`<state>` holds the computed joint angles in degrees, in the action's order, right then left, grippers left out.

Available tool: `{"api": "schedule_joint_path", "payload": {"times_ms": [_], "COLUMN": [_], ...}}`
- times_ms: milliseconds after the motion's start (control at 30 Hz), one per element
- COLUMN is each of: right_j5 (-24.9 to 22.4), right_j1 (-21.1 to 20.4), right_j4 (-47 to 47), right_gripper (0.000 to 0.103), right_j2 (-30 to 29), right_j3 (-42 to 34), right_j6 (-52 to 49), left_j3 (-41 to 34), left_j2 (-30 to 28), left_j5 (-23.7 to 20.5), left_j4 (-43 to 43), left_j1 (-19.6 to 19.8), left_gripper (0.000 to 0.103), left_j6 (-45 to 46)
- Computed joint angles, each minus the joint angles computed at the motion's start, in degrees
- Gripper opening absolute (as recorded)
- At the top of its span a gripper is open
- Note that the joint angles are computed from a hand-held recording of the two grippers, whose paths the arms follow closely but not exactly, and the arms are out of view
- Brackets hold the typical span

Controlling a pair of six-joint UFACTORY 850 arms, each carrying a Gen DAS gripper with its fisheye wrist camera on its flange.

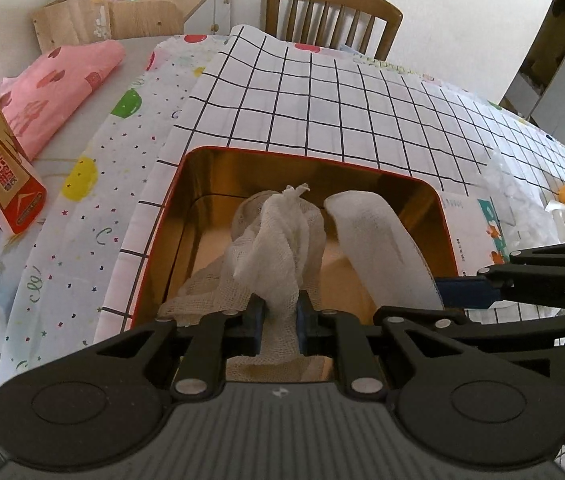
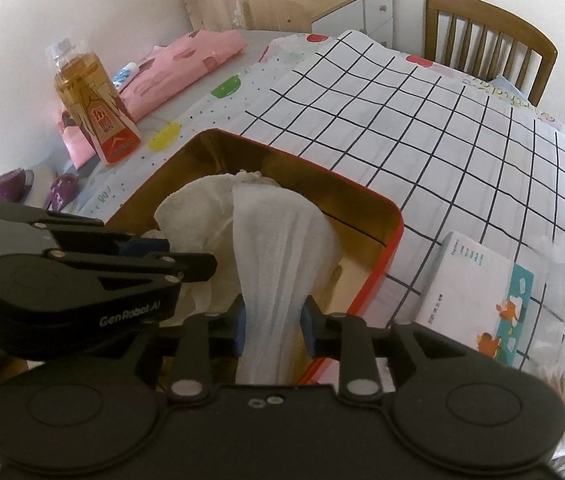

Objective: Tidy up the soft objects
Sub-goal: 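Open both tools to release the cloths into the tray and withdraw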

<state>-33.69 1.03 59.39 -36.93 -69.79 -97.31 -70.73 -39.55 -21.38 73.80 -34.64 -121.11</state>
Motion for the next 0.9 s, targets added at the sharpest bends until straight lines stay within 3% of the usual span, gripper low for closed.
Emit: {"api": "schedule_joint_path", "payload": {"times_ms": [133, 300, 900], "right_j5": [-1.79, -2.69, -7.48], "right_j1": [-0.66, -1.29, -6.27], "right_j4": [-0.29, 1.06, 9.38], "right_gripper": [0.035, 0.036, 0.052], "right_j2": [-0.1, 0.71, 8.57], "right_j3": [-0.33, 0.32, 6.92], "right_j6": [0.9, 0.71, -7.44], "left_j3": [0.43, 1.0, 5.65], "left_j2": [0.54, 1.36, 8.29], "left_j5": [0.02, -1.58, -6.34], "left_j4": [1.03, 2.44, 12.51], "left_j1": [-0.2, -0.86, -5.55], "left_gripper": [0.018, 0.028, 0.029], "left_j6": [-1.14, -2.72, -10.43]}}
